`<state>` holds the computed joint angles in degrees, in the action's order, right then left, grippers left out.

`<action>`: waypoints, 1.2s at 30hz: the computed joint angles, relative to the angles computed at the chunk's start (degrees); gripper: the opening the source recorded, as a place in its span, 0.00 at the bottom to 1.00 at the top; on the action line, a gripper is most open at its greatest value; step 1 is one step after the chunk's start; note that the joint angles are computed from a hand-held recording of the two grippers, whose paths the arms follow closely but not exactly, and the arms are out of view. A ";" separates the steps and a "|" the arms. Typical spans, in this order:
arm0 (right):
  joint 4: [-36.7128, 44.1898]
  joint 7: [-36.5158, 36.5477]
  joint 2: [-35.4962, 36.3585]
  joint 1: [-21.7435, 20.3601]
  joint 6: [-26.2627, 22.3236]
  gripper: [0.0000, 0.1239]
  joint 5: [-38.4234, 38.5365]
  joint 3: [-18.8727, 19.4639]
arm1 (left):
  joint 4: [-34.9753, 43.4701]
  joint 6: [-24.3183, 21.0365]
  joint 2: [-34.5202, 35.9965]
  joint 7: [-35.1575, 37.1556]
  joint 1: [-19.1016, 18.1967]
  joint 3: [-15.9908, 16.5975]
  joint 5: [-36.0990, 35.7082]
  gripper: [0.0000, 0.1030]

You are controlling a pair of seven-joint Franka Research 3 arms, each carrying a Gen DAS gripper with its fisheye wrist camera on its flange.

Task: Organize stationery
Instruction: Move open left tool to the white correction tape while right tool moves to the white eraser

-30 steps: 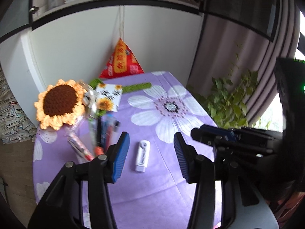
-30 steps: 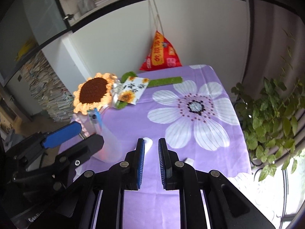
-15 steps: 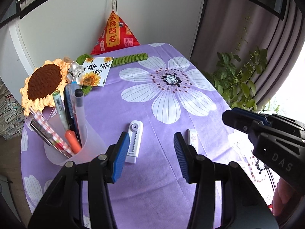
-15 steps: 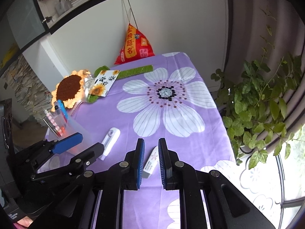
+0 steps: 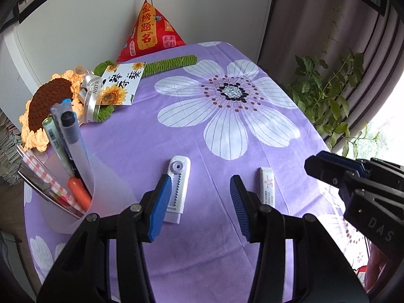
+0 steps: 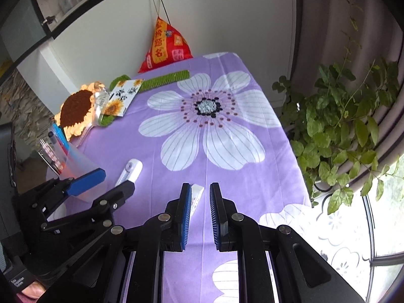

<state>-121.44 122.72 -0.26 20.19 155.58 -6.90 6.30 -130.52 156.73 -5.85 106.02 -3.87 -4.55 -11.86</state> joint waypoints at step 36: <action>1.42 -6.79 3.17 0.46 -3.51 0.12 10.40 -0.87 | 3.42 -4.90 4.58 -3.06 1.67 -2.33 4.74 0.26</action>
